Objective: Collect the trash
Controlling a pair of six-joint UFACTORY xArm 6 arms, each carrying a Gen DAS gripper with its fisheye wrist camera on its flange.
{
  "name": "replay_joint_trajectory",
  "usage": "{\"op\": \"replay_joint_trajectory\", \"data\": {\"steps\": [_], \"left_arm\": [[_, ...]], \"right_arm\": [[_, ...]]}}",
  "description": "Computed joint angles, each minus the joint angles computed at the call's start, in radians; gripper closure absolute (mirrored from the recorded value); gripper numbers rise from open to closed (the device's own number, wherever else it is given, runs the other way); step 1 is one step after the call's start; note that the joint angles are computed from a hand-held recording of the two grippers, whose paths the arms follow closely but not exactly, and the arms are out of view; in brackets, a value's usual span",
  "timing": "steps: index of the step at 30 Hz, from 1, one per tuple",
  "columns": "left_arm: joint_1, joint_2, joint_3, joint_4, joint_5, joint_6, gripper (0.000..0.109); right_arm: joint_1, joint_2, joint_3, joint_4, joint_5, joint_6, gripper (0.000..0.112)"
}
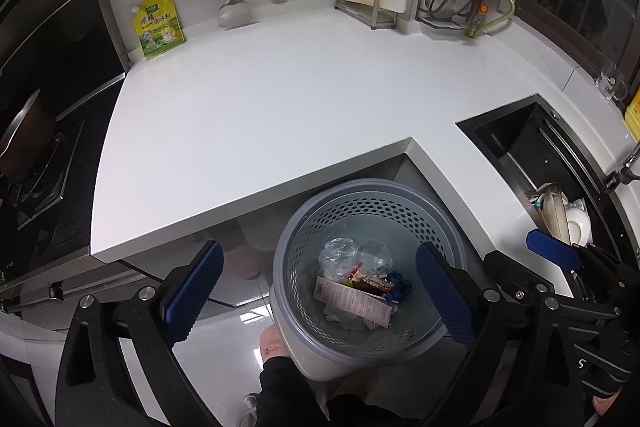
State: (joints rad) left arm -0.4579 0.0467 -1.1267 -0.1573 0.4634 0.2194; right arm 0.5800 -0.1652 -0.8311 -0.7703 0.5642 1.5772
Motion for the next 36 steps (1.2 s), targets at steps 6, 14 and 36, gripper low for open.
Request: {"op": "replay_joint_trajectory", "data": {"steps": [6,14,36], "left_arm": [[0.000,0.005,-0.004,0.038,-0.003,-0.034,0.013],[-0.003,0.004,-0.004,0.080,-0.010,-0.072,0.012],[0.007,0.036,-0.032,0.207,-0.002,-0.196,0.012]], "right_arm": [[0.004,-0.001,-0.008,0.007,0.018,0.002,0.044],[0.010,0.002,-0.026,0.004,0.052,-0.002,0.041],[0.000,0.014,-0.033,0.021,0.059,-0.023,0.041]]}}
